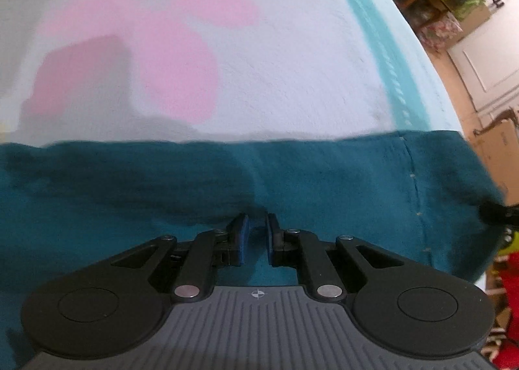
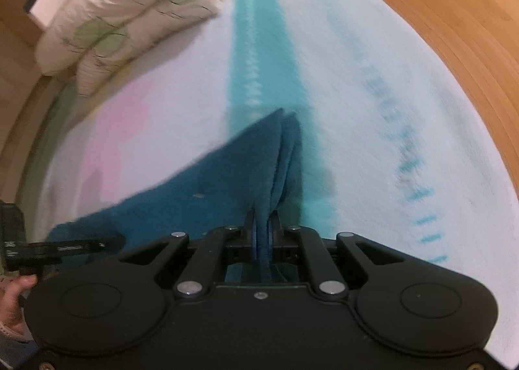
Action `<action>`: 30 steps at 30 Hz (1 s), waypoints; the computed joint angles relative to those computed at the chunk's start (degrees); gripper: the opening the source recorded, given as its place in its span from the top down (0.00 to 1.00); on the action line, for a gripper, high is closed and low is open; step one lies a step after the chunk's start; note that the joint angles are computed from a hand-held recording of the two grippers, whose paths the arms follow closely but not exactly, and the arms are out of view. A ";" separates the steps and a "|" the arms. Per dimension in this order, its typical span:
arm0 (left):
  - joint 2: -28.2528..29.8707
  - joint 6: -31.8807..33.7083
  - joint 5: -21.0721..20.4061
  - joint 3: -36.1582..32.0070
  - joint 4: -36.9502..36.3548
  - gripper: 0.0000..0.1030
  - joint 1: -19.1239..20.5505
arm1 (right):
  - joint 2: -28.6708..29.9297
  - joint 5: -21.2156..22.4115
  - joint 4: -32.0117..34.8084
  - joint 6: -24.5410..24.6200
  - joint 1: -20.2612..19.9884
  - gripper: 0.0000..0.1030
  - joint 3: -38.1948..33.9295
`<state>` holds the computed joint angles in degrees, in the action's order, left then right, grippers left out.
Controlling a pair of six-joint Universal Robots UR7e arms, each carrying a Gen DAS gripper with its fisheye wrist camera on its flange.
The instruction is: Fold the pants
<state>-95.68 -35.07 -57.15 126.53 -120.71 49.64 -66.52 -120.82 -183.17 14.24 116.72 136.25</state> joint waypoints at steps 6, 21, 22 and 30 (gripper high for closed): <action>-9.80 -3.53 1.94 0.24 9.44 0.89 -0.81 | 4.27 -1.69 5.54 1.49 10.05 0.88 -8.61; -35.40 -13.49 6.38 -4.16 41.79 0.89 -2.09 | 36.26 5.50 13.12 0.20 23.26 0.83 -37.96; -35.59 -13.45 6.36 -4.10 41.53 0.89 -2.08 | 36.88 3.25 14.78 0.33 23.60 0.83 -38.18; -33.92 -7.42 1.24 -0.41 29.31 0.87 -3.01 | 28.56 -3.74 16.85 12.35 19.41 0.73 -27.96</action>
<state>-129.60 -42.48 -55.91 126.13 -91.40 46.64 -37.95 -124.56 -166.32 26.59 136.13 108.28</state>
